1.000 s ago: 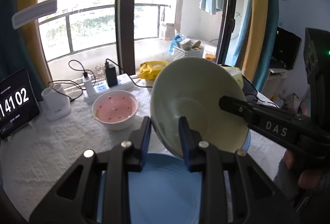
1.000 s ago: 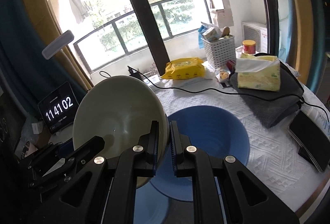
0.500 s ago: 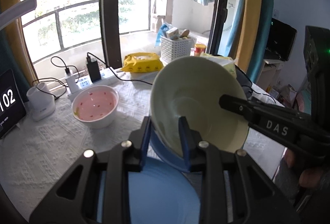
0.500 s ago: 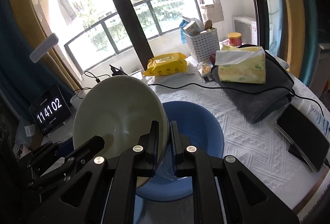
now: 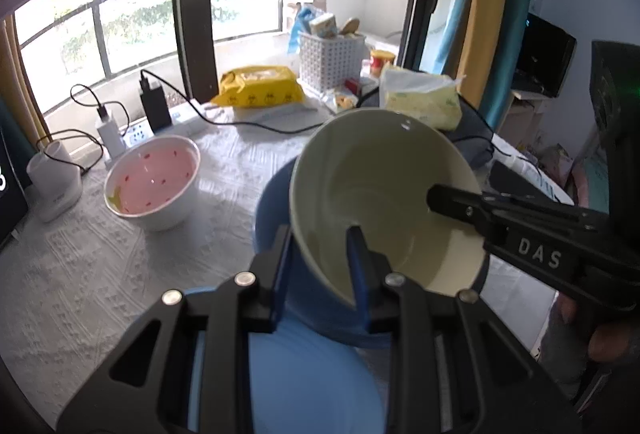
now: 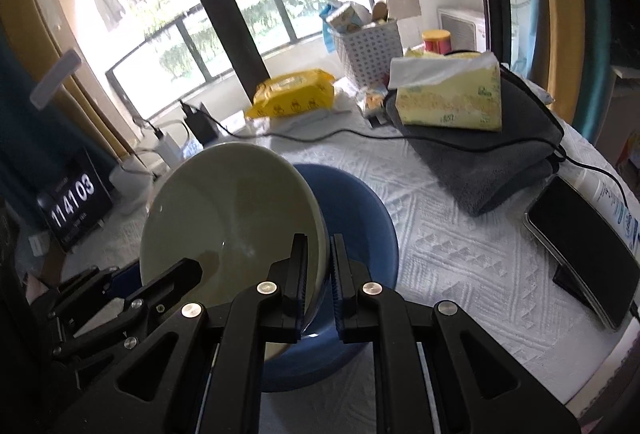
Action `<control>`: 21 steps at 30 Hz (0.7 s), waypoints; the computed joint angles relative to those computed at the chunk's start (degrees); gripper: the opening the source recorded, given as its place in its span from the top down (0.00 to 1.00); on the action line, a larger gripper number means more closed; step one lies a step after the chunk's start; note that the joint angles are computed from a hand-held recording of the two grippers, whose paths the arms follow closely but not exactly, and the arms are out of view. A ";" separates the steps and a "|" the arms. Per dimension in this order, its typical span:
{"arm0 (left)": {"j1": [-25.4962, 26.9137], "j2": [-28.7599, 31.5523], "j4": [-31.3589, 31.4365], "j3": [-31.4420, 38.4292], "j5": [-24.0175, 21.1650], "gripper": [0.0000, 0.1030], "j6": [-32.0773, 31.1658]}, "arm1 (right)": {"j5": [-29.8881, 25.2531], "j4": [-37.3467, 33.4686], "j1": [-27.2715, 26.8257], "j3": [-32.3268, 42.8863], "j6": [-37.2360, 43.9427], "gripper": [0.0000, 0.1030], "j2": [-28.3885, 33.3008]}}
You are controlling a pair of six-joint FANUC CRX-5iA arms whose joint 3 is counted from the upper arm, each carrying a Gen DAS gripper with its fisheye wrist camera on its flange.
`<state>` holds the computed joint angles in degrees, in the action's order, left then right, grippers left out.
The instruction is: Organize plates and bowls
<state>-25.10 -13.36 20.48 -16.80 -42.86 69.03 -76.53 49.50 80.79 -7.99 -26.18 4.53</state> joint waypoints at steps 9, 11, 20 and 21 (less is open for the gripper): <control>-0.60 2.07 -2.91 2.04 -3.59 0.73 1.51 | 1.90 -4.47 -0.83 0.04 2.23 0.84 -0.46; -0.70 2.07 -3.28 2.10 -3.47 0.73 1.63 | 1.80 -4.80 -0.77 0.13 2.57 0.84 -0.56; -0.74 1.46 -3.53 1.72 -2.24 0.71 1.37 | 0.18 -5.90 -0.82 1.48 3.50 0.78 0.24; -0.64 1.04 -2.73 1.27 -1.83 0.71 0.57 | 0.49 -5.51 -0.94 1.20 3.17 0.78 0.08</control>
<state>-25.73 -12.32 17.76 -15.53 -44.69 69.60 -76.04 43.99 79.86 -6.79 -23.01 4.61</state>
